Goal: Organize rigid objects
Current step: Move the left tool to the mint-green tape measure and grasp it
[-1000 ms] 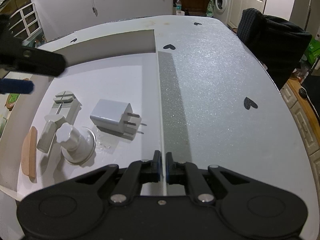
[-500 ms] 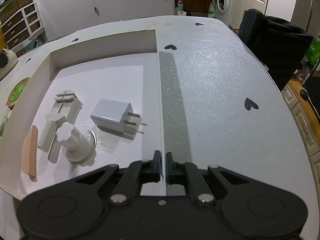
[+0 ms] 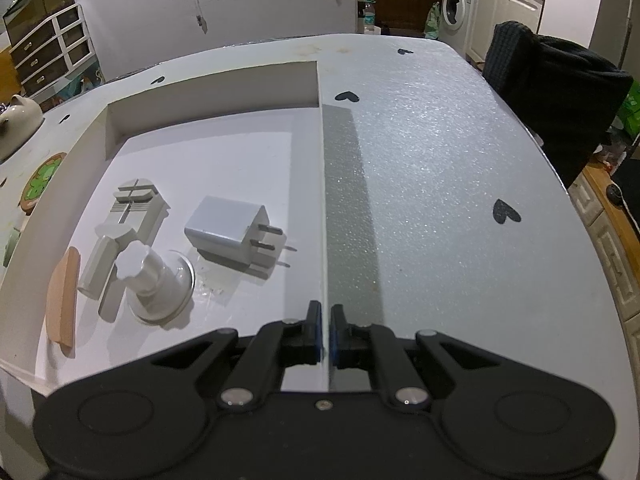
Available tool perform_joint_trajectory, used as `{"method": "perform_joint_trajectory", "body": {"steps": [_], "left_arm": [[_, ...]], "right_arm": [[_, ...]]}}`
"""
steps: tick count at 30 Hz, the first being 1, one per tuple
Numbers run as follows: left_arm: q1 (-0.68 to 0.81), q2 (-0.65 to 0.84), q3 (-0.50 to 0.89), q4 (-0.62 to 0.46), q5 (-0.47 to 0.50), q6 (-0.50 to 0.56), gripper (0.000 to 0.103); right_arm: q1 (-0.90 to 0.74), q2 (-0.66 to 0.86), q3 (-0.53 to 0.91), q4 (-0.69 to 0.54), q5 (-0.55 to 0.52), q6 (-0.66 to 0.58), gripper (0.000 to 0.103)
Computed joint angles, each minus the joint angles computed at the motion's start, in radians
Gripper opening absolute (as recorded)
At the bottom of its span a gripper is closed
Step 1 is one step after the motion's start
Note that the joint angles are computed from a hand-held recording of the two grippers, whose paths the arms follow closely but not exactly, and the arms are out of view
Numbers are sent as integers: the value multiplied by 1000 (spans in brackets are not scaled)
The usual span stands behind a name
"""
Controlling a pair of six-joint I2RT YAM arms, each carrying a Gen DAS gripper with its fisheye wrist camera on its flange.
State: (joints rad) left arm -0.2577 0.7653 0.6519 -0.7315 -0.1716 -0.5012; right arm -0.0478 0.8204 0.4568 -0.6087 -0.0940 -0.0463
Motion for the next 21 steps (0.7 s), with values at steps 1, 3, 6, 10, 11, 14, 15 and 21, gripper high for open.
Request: {"method": "perform_joint_trajectory", "body": {"steps": [1,3,6,10,11,14,15,21], "left_arm": [[24,-16,-16,3,17,5,103],[76,-41,-53,14,50,30,100],[154,-52,-103,57,111,67,87],[242,-34,-156,127,189,96,75],[254,-21,-166,144,201,98,74],[285,10,-188,191,235,104,71],[294,24,-194,207,243,106,71],[344,88,-216,290,311,119,70]], "right_arm": [[0,-3,-2,1,0,-3,6],[-4,-6,-5,3,-5,-5,6],[-14,-7,-6,3,-15,-6,6],[-20,-4,-4,2,-22,-6,6],[-21,-4,-4,1,-23,-6,6],[-20,-2,-3,2,-22,-2,6],[-20,-3,-4,2,-22,1,6],[-18,-4,-8,7,-19,22,6]]}}
